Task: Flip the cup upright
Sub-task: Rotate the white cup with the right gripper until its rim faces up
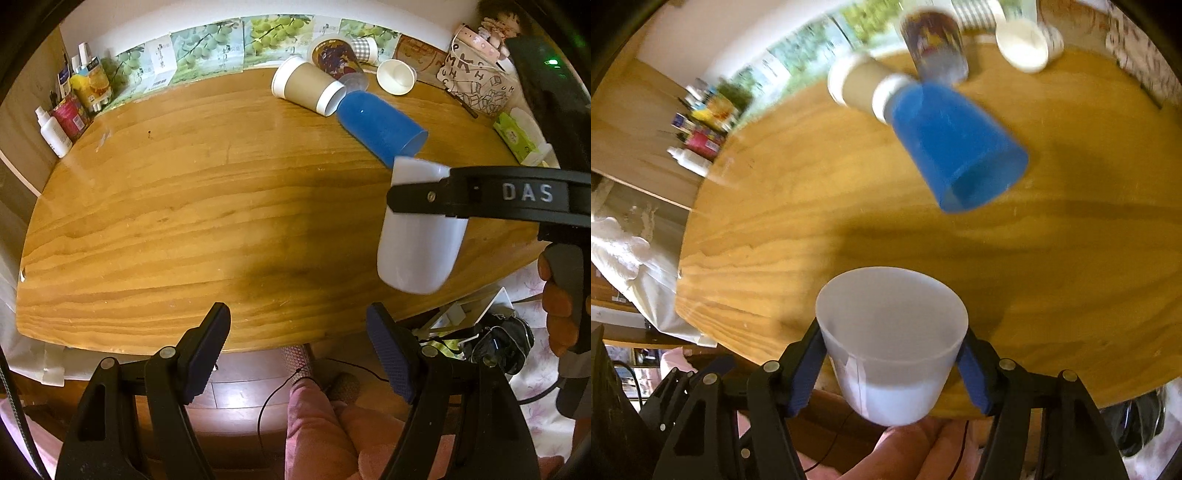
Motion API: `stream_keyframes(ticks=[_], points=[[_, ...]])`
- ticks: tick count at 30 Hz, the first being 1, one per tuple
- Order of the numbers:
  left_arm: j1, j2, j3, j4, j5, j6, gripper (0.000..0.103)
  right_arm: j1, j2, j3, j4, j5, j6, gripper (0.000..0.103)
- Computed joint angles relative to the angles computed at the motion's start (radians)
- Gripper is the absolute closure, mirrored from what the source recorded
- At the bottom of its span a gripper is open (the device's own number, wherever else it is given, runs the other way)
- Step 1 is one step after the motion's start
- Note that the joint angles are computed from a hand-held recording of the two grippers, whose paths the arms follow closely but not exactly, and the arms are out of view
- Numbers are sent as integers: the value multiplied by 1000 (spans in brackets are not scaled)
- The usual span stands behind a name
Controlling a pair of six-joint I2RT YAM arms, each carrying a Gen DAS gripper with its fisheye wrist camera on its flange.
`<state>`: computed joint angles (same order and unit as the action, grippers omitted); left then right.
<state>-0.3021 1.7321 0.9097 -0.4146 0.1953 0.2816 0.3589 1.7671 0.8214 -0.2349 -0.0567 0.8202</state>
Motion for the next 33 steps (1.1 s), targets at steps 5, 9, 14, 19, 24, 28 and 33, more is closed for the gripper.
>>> stream_keyframes(ticks=[5,9,14,19,24,28,33], points=[[2,-18,9,-10,1,1,24,50,-99,-53,58,121,-25,36],[9,-26,18,-15,1,7,24,88,-156,-119,149,226,-32,36],[27,-29,16,-6,10,16,24,139,-195,-211,311,371,-57,36],[35,-16,1,27,-3,14,24,205,-188,-306,509,533,-96,36],[45,-7,-29,63,-8,44,24,255,-119,-448,872,641,-140,36],[55,4,-53,100,-13,34,24,300,-14,-493,1079,739,-188,36],[54,-3,-90,161,-43,44,24,332,142,-525,1304,817,-171,36]])
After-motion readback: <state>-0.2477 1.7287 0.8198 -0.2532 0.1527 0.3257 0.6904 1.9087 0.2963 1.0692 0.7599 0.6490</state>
